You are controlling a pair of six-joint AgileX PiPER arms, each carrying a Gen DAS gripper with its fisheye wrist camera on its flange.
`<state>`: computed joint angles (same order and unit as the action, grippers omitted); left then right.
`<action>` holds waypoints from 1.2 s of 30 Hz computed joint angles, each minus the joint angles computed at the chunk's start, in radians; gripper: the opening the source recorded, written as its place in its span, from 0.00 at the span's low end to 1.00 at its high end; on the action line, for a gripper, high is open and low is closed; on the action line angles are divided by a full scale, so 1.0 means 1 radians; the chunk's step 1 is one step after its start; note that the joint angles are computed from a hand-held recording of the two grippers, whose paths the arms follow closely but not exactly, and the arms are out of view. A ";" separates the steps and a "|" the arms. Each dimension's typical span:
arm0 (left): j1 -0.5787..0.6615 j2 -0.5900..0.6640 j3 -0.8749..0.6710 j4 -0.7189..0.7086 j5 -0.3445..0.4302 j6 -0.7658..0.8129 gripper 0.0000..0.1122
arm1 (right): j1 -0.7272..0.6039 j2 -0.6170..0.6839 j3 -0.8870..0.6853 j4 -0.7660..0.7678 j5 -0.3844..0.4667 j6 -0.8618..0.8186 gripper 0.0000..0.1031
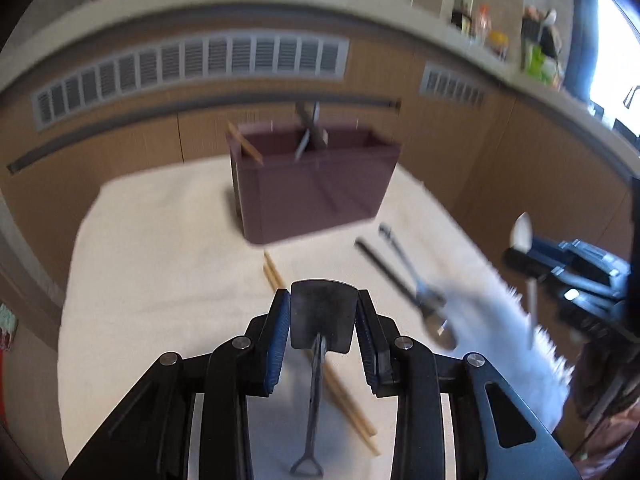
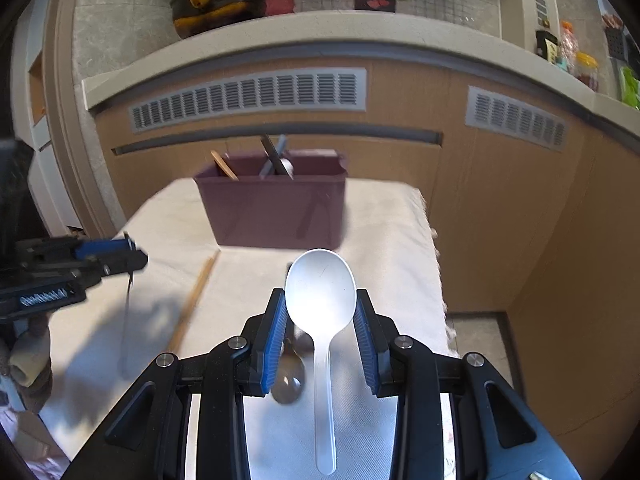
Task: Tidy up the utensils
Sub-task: 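Carry the spatula and white spoon over the maroon holder and open both grippers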
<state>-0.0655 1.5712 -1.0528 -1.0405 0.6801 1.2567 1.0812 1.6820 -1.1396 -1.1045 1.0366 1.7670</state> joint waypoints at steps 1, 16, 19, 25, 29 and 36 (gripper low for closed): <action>0.006 -0.012 -0.015 -0.023 0.015 0.002 0.30 | -0.004 -0.002 -0.020 -0.010 0.008 -0.021 0.30; -0.056 0.319 -0.913 -0.019 0.059 -0.340 0.30 | -0.307 0.065 -0.496 -0.244 -0.199 -0.381 0.30; -0.065 0.457 -1.105 0.063 0.104 -0.460 0.30 | -0.367 0.129 -0.549 -0.178 -0.267 -0.422 0.30; -0.070 0.585 -1.214 0.110 0.129 -0.502 0.30 | -0.451 0.246 -0.590 -0.125 -0.382 -0.410 0.30; -0.071 0.672 -1.298 0.146 0.154 -0.561 0.30 | -0.486 0.310 -0.620 -0.062 -0.427 -0.434 0.30; -0.081 0.760 -1.359 0.175 0.164 -0.597 0.30 | -0.521 0.356 -0.597 -0.075 -0.480 -0.378 0.31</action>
